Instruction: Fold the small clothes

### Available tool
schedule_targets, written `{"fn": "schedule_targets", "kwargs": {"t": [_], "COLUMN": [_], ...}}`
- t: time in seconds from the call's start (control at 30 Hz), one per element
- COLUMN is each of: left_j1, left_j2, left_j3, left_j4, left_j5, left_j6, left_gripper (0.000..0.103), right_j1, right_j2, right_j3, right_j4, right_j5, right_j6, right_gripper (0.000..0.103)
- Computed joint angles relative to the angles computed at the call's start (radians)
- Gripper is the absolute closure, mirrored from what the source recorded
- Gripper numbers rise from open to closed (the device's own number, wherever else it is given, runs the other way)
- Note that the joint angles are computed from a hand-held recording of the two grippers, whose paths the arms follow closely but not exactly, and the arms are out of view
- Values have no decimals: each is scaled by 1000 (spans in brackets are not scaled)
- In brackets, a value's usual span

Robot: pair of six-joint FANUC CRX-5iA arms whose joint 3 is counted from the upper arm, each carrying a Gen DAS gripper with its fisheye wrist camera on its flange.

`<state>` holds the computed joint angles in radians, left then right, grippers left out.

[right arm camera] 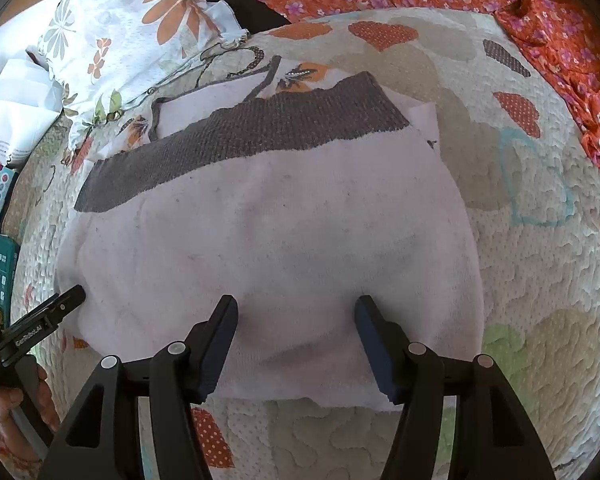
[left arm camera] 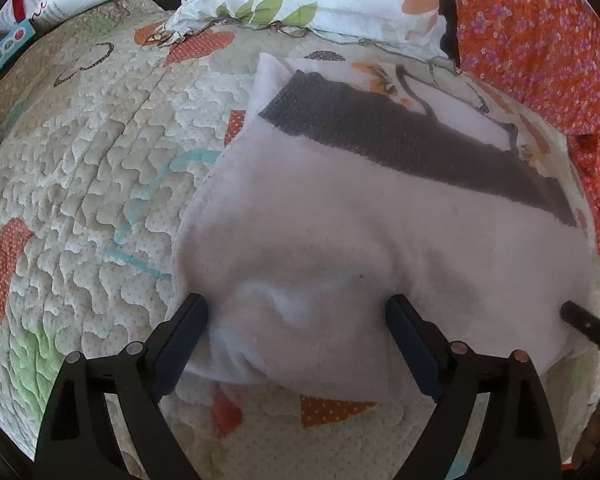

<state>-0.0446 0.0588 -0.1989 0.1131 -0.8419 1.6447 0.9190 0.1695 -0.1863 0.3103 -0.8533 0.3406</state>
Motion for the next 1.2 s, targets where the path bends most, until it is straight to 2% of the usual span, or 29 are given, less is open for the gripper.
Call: {"fn": "schedule_targets", "kwargs": {"t": [0.13, 0.23, 0.4, 0.6, 0.83, 0.93, 1.1, 1.2], "left_j1": [53, 95, 186, 274, 284, 282, 254, 250], "left_j2": [-60, -97, -104, -80, -22, -7, 21, 68], "left_j3": [-69, -95, -114, -151, -131, -135, -87, -55], "left_j4": [131, 160, 224, 378, 435, 485, 443, 481], "left_j5": [45, 68, 52, 25, -2, -20, -20, -41], "left_j6": [-87, -102, -82, -146, -185, -212, -224, -278], "left_gripper": [13, 13, 13, 13, 13, 13, 13, 13], "right_j1": [-1, -2, 12, 60, 127, 153, 216, 247], "right_j2": [-2, -14, -49, -52, -14, 8, 84, 135], "right_j3": [0, -12, -60, -78, -53, -36, 25, 69], "right_j4": [-2, 2, 83, 215, 308, 301, 296, 284], "right_j5": [0, 14, 51, 50, 34, 47, 21, 19], "right_j6": [0, -17, -97, -124, -47, 12, 142, 200], "right_gripper": [37, 37, 37, 37, 37, 37, 37, 37]}}
